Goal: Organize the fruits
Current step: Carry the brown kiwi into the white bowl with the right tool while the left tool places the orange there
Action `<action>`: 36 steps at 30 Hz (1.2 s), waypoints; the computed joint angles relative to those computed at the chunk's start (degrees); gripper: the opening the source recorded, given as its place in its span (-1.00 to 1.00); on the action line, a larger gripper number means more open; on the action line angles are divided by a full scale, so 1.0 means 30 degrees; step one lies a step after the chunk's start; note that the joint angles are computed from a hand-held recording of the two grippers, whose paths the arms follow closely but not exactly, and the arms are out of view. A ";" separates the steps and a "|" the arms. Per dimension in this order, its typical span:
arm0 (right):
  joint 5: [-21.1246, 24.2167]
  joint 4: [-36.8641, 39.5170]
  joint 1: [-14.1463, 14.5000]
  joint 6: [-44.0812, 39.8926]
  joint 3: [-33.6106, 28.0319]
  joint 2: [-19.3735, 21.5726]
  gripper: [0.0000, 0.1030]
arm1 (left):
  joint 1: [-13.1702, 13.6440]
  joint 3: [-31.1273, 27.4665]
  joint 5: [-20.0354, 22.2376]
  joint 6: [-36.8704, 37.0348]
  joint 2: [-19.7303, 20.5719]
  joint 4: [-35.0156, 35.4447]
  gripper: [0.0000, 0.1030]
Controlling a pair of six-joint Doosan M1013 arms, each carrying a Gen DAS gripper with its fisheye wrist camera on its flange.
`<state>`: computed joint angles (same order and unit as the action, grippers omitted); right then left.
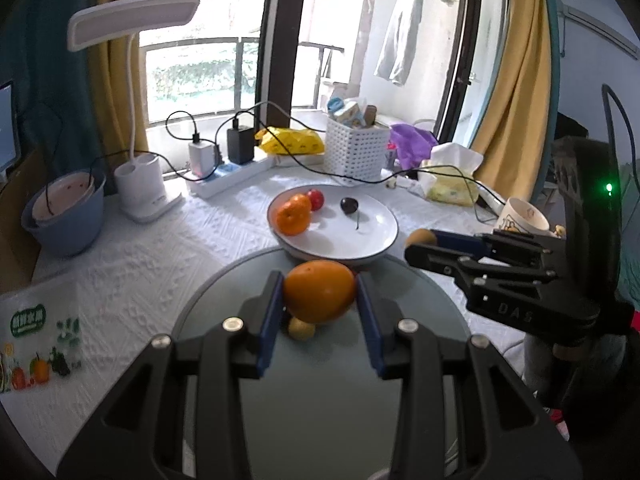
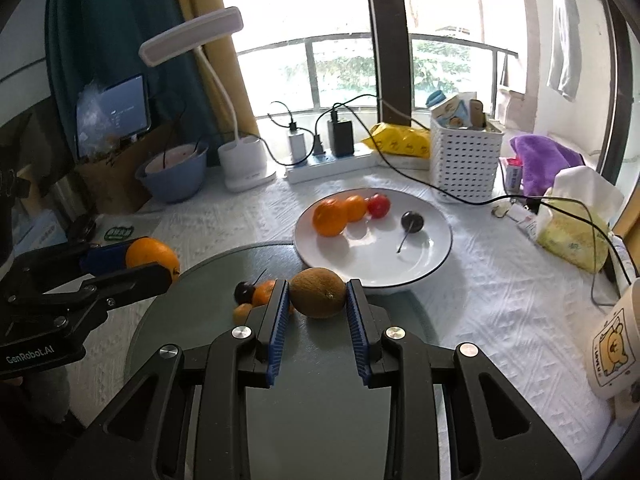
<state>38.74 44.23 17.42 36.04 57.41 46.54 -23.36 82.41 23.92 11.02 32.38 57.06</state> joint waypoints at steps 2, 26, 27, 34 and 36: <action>0.0035 -0.0066 -0.0054 0.0213 -0.0260 0.0134 -0.40 | 0.0036 -0.0261 0.0031 0.0492 0.0127 -0.0296 -0.27; 0.0306 -0.2456 -0.0396 0.3669 -0.5640 0.2714 -0.40 | 0.0954 -0.4275 -0.0550 0.7667 0.2211 -0.4959 -0.27; 0.0362 -0.2672 -0.0400 0.3888 -0.5926 0.2875 -0.40 | 0.0990 -0.4430 -0.0582 0.7956 0.2335 -0.5219 -0.27; 0.1258 -0.4255 -0.0389 0.5637 -0.8296 0.4212 -0.40 | 0.1288 -0.5829 -0.0131 1.0243 0.3424 -0.7459 -0.26; 0.1605 -0.4572 -0.0374 0.6012 -0.8955 0.4582 -0.40 | 0.1367 -0.6114 -0.0001 1.0910 0.3670 -0.8158 -0.27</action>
